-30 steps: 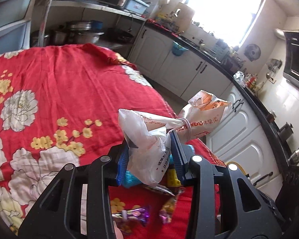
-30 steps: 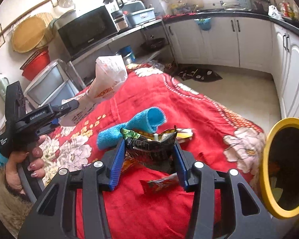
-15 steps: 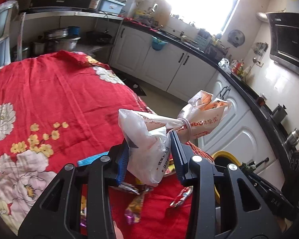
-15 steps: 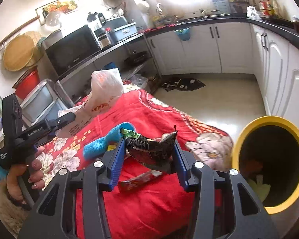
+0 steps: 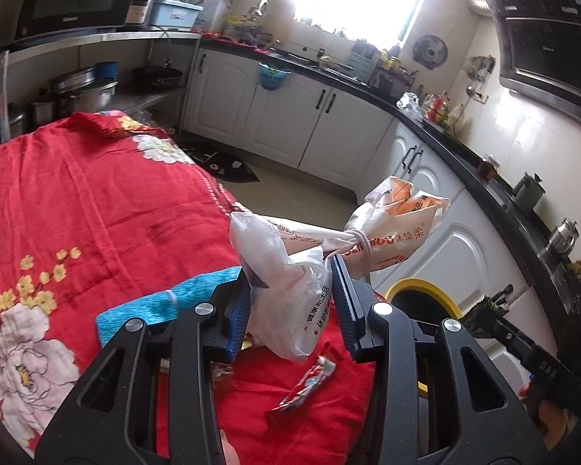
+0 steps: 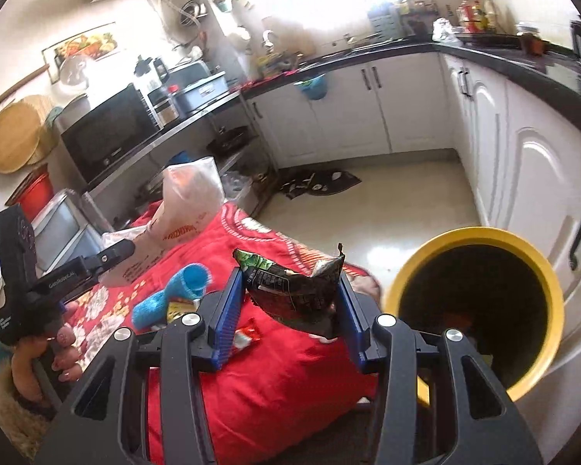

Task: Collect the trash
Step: 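Carry the white bag and green snack bag over the yellow bin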

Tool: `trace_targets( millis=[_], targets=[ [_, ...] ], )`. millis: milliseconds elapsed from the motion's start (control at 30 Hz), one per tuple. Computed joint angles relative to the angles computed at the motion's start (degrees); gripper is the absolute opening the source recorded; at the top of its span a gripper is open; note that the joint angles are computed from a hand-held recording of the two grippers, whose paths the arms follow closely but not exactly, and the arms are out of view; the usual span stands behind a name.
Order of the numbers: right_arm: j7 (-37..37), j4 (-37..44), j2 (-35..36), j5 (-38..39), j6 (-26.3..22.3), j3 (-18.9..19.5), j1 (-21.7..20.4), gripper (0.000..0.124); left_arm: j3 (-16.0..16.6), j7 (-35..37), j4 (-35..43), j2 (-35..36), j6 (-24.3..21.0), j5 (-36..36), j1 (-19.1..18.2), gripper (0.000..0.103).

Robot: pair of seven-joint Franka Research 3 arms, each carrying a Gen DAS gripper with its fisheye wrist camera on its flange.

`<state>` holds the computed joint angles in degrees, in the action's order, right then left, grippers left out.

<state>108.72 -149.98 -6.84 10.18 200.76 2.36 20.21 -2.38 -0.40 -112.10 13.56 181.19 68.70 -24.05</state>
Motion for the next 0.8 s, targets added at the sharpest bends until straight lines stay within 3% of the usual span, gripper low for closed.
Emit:
trace_targets(
  millis=[167,467,667,800],
  targets=[
    [-2.64,-1.89,-1.77,4.66,0.84,1.31,-1.65,0.044,-1.40,4.80,1.95,1.80,-0.51,-3.69,-0.52,0.031],
    [-11.25,-4.05,-4.35,17.77,2.51,5.73,-4.76,0.044,-0.87,12.53,5.28,4.51,-1.29,-9.74,-3.82,0.031],
    [-15.93,-5.02,-5.55,24.42,3.54,7.36,-5.96,0.044,2.02,12.97,8.42,5.96,-3.37,-7.91,-8.43,0.031],
    [-17.22,-5.58,-6.04,26.21,3.94,6.91,-5.96,0.044,0.39,15.17,10.24,7.14,-4.47,-8.45,-8.19,0.031]
  ],
)
